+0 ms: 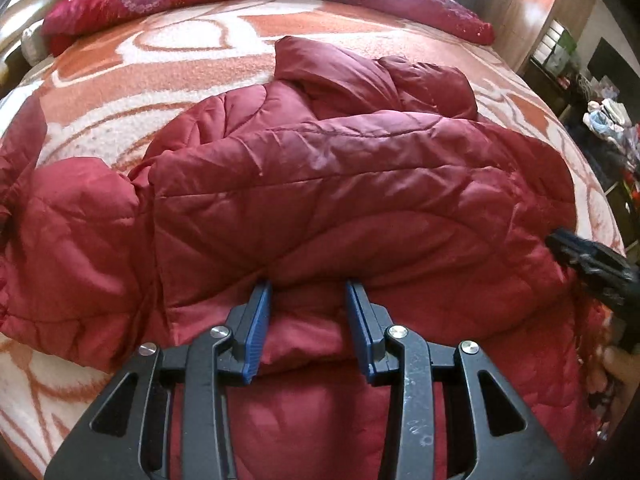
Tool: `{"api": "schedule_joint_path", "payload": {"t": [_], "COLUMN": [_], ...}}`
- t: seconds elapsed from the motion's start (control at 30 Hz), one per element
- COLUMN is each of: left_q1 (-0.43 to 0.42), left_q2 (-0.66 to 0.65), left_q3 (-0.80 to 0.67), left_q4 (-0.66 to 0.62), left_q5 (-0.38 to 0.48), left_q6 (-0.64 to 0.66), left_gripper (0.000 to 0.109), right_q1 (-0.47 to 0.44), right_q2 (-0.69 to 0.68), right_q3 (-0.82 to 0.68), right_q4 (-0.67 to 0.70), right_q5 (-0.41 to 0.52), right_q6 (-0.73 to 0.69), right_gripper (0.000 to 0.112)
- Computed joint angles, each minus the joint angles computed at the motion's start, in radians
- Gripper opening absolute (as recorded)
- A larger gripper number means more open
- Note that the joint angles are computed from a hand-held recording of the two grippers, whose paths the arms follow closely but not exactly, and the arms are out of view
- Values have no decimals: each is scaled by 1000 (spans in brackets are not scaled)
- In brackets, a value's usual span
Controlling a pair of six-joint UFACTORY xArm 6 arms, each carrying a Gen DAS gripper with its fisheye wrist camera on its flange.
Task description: Fold large clothes
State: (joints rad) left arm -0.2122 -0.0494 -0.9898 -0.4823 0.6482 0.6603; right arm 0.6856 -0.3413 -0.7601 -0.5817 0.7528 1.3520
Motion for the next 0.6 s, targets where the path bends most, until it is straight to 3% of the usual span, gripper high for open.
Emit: {"api": "schedule_joint_path", "payload": {"t": [0.1,0.4,0.6], "left_q1": [5,-9,25], "left_q2": [4,-4,-55], "left_q3": [18,55,52], "left_q4": [-32,-14,-6], "left_q5": [-26,-97,-63], "left_q6": [54,75,48], "left_gripper": [36,36,36], "right_q1": [-22,-18,-19], "right_q2": [-3,17,12], "right_q3": [38,28,37], "right_q4": [-4,-19,-25], "right_q5": [-60,-56,-66], "right_q6": [19,20,27], "right_gripper": [41,42,42]}}
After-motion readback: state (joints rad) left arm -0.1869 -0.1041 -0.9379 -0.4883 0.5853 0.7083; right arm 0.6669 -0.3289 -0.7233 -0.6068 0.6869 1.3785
